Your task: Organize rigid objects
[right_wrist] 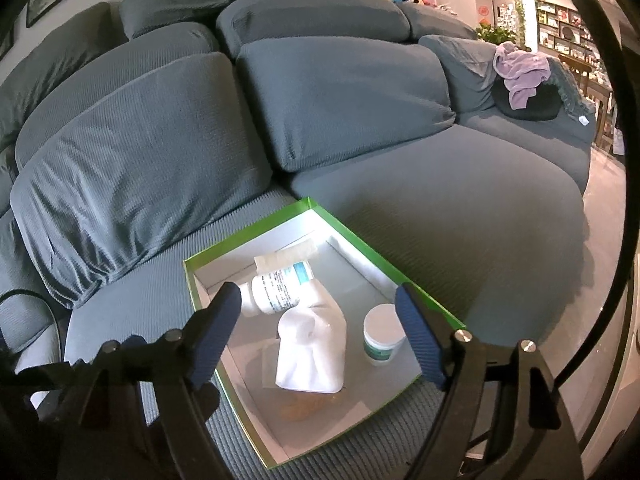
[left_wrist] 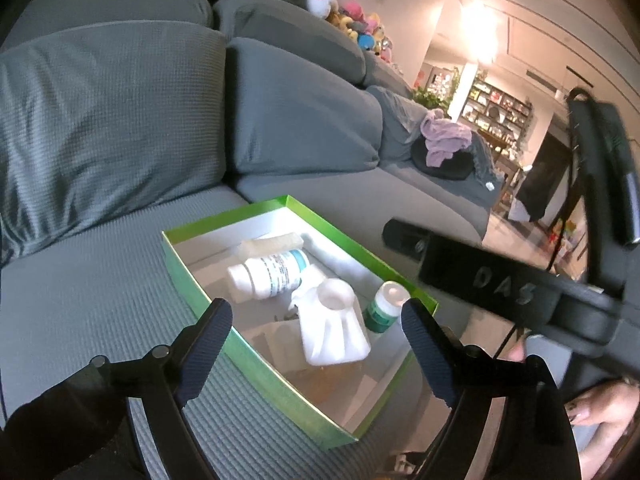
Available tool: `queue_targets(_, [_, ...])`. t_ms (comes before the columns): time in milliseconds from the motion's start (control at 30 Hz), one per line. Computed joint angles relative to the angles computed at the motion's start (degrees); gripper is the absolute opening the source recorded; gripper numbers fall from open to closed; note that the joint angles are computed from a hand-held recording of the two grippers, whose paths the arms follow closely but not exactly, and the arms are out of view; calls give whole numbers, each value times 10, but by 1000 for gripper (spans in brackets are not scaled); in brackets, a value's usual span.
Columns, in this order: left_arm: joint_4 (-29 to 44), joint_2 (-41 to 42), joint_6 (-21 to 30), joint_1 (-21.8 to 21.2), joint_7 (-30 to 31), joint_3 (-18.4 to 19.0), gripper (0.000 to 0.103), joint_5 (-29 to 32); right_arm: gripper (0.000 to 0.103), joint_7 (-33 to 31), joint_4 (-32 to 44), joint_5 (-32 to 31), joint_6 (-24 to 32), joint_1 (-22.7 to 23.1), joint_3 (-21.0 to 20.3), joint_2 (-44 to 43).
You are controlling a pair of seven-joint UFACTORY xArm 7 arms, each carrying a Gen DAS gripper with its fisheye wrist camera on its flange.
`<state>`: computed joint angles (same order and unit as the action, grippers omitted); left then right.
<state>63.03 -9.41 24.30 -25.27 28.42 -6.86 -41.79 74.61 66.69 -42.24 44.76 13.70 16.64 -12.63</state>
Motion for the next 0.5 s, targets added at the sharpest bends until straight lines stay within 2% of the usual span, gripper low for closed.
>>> queue_targets(100, [-1, -3, 6, -1, 1, -1, 90, 6, 81, 12, -2, -12, 4, -2, 5, -10])
queue_targets(133, [-1, -4, 11, -1, 2, -1, 98, 8, 81, 15, -3, -17, 6, -3, 8, -13])
queue_targets(167, [-3, -6, 13, 1, -3, -2, 102, 16, 81, 19, 0, -23, 12, -4, 12, -13])
queue_targets(300, [-9, -13, 18, 2, -10, -1, 102, 29, 81, 34, 5, -50, 36, -4, 25, -19])
queue_targets(400, [-14, -19, 22, 0, -4, 3, 102, 27, 88, 39, 2, -60, 38, -2, 28, -26])
queue_targets(500, [-19, -27, 27, 1, -3, 7, 102, 30, 88, 46, 2, -68, 42, -1, 35, -31])
